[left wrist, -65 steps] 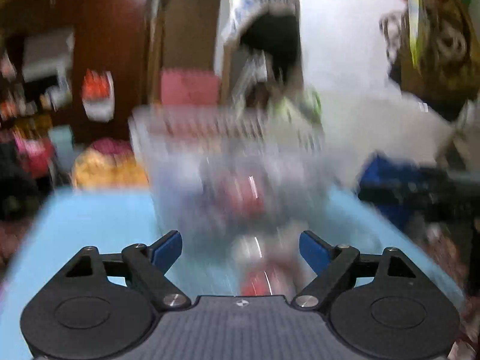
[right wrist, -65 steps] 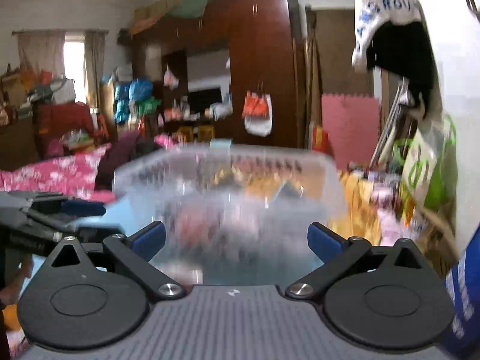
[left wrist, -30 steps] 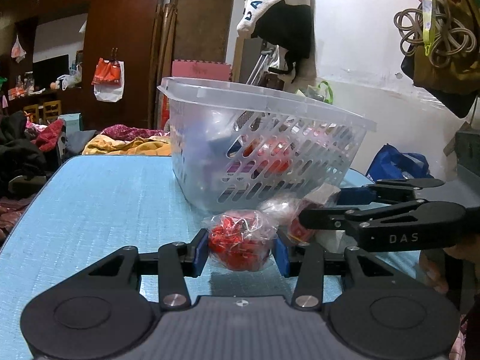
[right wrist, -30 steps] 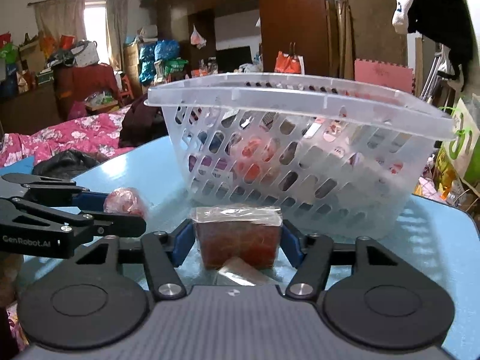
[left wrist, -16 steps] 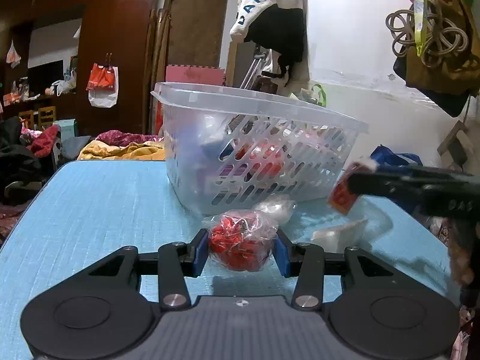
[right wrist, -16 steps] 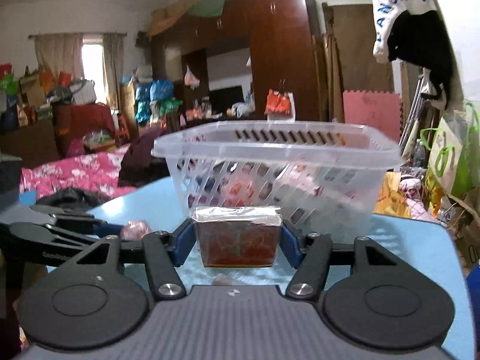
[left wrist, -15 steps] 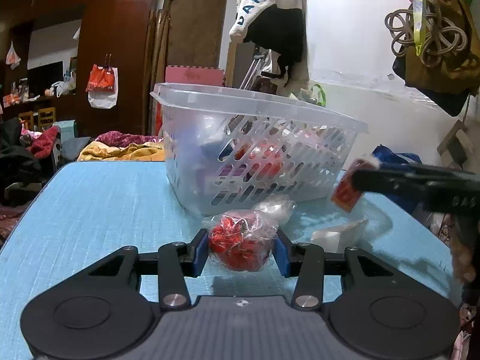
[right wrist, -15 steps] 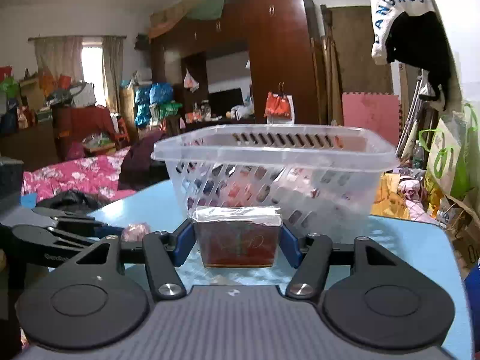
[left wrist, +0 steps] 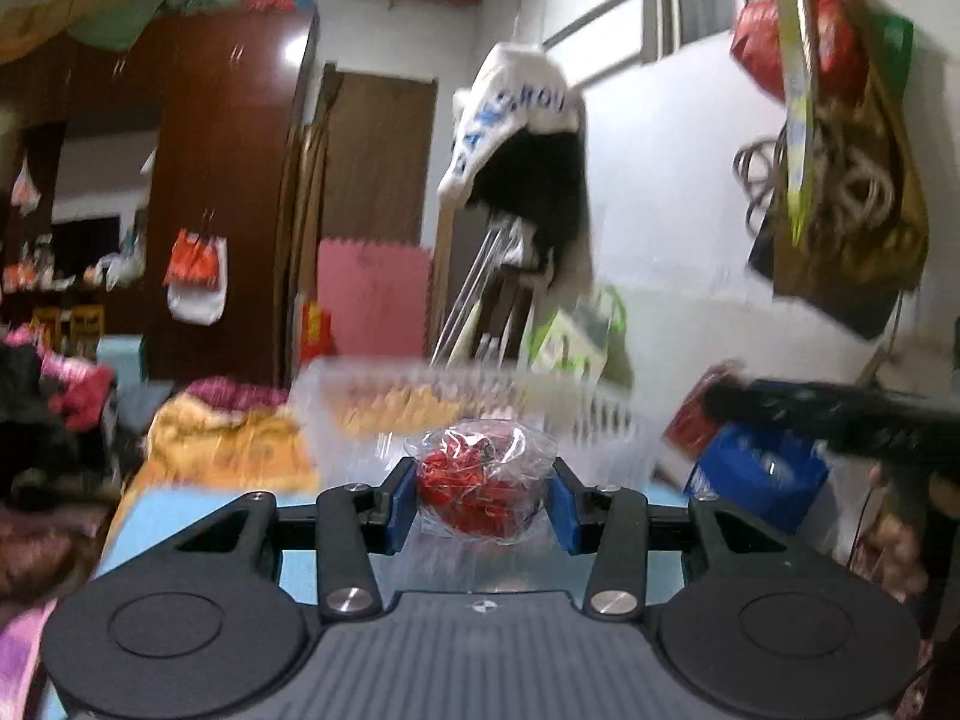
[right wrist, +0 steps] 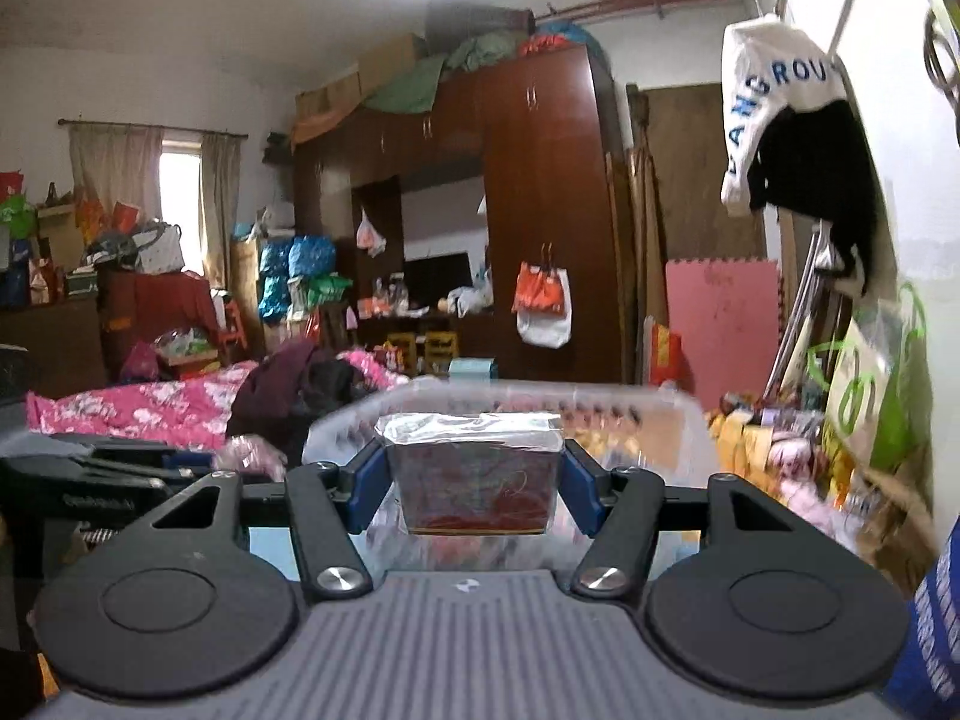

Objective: Organize objects
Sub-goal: 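Carry both items over the basket and open both tools to drop them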

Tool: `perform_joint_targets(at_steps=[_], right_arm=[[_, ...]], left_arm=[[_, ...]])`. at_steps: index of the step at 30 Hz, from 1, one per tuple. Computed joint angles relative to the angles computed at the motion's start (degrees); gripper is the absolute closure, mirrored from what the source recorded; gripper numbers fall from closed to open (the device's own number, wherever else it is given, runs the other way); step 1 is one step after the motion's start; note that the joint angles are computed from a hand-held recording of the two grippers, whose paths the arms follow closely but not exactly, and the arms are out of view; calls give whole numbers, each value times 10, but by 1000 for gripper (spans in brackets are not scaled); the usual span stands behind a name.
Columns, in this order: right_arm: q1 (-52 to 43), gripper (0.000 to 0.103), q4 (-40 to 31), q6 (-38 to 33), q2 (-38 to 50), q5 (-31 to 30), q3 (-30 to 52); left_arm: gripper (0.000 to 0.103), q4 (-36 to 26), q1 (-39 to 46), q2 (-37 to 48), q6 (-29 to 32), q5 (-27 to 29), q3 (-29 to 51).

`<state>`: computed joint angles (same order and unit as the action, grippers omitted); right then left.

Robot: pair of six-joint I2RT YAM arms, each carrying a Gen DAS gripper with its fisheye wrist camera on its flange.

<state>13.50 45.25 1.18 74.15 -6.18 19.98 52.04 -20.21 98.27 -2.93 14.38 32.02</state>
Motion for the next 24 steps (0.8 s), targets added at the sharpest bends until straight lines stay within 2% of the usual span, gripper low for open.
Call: perform_joint_targets(at_steps=[3,6,9,11,13,14,15,17,20,21,24], right_arm=[[2,40,-70,-12,46,34,109],[-6,40,-139,-7,112,39,215],[-1,40,-180,-23,192,76,305],[-2,40,-199,-24,226,83,336],[-1,39,-217,-21,255,87,365],[-1,36,-210,-20,258,86,361],[-2,32,-208,-17,261,84,360],[-1,10,-191,-17,248,90,335],[-2,3,-158,-14,194,88,262],[-6,2,-152,-7,175,74,241],[-11,0,-72,19,109,27,115]], left_arm=[[54,-134,-17,9,-4,-32,126],[54,-226,-22,62,-25,-60,250],[54,-301,-15,129,-48,-62,355],[52,-299,-12,162,-50,-64,385],[42,-304,-13,185,-50,-87,407],[33,-308,-12,194,-55,-90,416],[29,-312,-11,192,-57,-85,415],[29,-316,-9,182,-51,-73,401],[29,-276,-20,131,-29,-103,325],[27,-245,-25,108,-23,-110,281],[16,-132,-31,57,-12,-99,144]])
